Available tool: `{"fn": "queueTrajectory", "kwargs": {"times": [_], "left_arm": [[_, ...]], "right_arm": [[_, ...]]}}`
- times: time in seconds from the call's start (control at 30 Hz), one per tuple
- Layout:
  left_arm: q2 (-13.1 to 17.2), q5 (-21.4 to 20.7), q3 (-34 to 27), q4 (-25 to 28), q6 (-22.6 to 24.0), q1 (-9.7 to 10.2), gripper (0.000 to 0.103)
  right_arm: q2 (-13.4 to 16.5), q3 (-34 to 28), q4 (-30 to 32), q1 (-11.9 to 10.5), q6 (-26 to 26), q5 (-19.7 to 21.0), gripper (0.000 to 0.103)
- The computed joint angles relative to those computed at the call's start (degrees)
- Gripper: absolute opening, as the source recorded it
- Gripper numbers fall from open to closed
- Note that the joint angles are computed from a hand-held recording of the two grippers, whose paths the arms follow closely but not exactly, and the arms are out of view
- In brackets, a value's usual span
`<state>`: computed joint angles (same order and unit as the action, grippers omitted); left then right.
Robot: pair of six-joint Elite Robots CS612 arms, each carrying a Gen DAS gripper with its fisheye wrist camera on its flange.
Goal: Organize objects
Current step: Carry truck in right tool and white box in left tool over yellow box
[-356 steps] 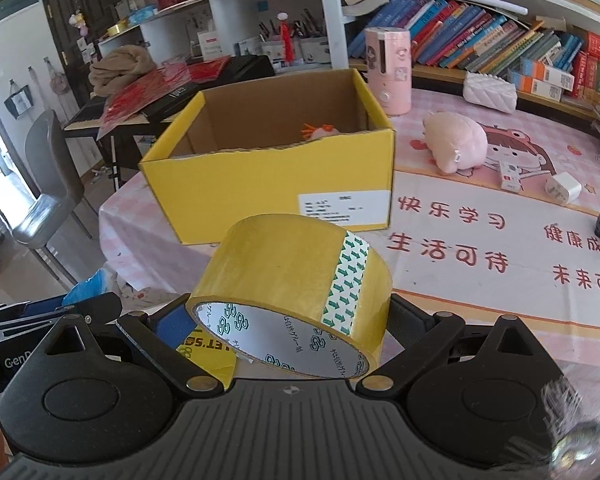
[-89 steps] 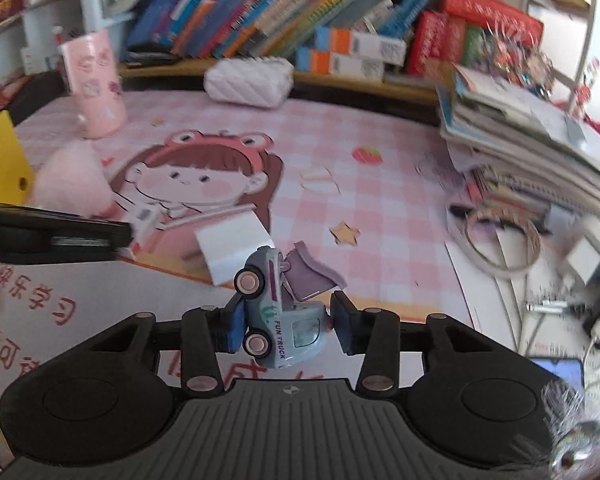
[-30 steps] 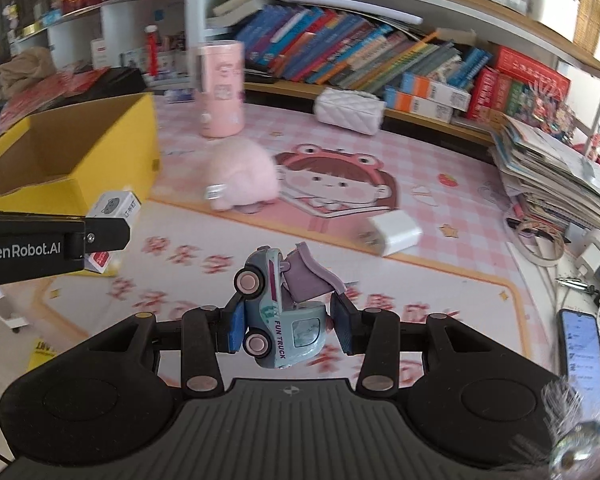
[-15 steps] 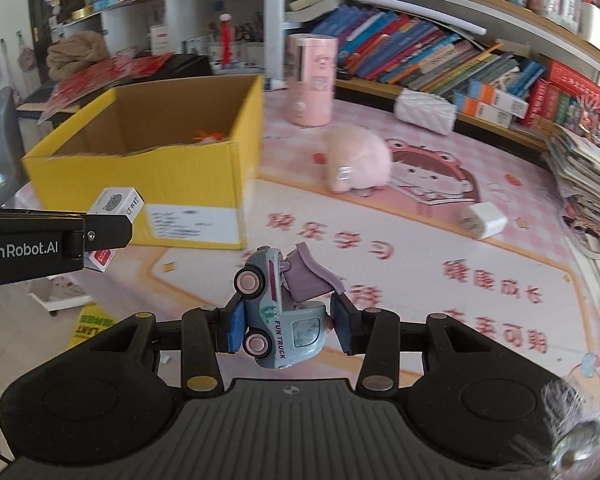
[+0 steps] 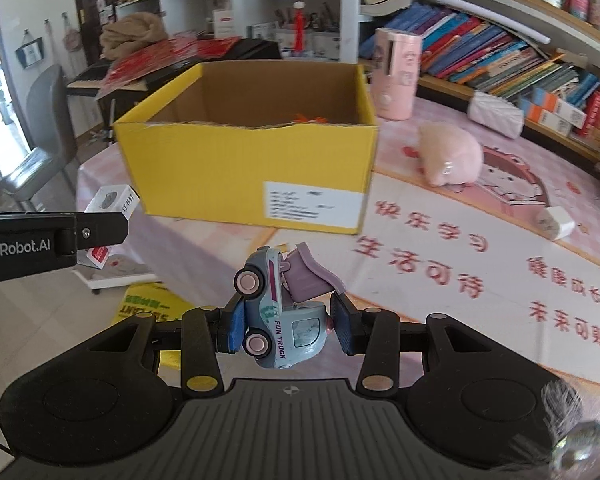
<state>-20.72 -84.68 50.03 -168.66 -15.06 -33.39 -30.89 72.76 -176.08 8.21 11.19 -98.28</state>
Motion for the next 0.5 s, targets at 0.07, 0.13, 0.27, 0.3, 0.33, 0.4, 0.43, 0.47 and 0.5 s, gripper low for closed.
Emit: {"fn": "queueTrajectory", "kwargs": {"times": [0.07,0.13,0.27,0.3,0.33,0.4,0.43,0.47,0.5], "left_arm": [[-0.38,0.34,0.81,-0.68,-0.36,0.22,0.028],[-0.65,0.57,1.45,-1.28,-0.65,0.38,0.028],[-0.98,0.61,2.24,-2.27,-0.79,0.64,0.028],[-1.03,0.58,2.36,-2.45,-0.82,0.7,0.028],[-1.05,0.49,2.43,-2.57,-0.83,0.76,0.028],[-1.16,0.31,2.69,-2.96,-0.83,0.87,0.028],[-1.15,0.23,2.67,-3.06,-0.82,0.89,0.028],[-1.22,0.12,2.8,-3.25,-0.77,0.93,0.028],[-1.26,0.03,2.86,-3.39,-0.73,0.96,0.028]], "right_arm": [[0.15,-0.43,0.34,0.31,-0.33,0.41,0.041],[0.23,-0.67,0.28,0.59,-0.87,0.69,0.041],[0.35,-1.12,0.44,1.07,-1.75,0.89,0.041],[0.41,-1.26,0.47,1.17,-1.88,0.84,0.041],[0.42,-1.33,0.49,1.3,-1.95,0.7,0.041],[0.42,-1.43,0.57,1.44,-1.98,0.49,0.041],[0.42,-1.47,0.62,1.5,-1.97,0.36,0.041],[0.42,-1.47,0.62,1.5,-1.97,0.36,0.041],[0.41,-1.45,0.63,1.5,-1.95,0.37,0.041]]}}
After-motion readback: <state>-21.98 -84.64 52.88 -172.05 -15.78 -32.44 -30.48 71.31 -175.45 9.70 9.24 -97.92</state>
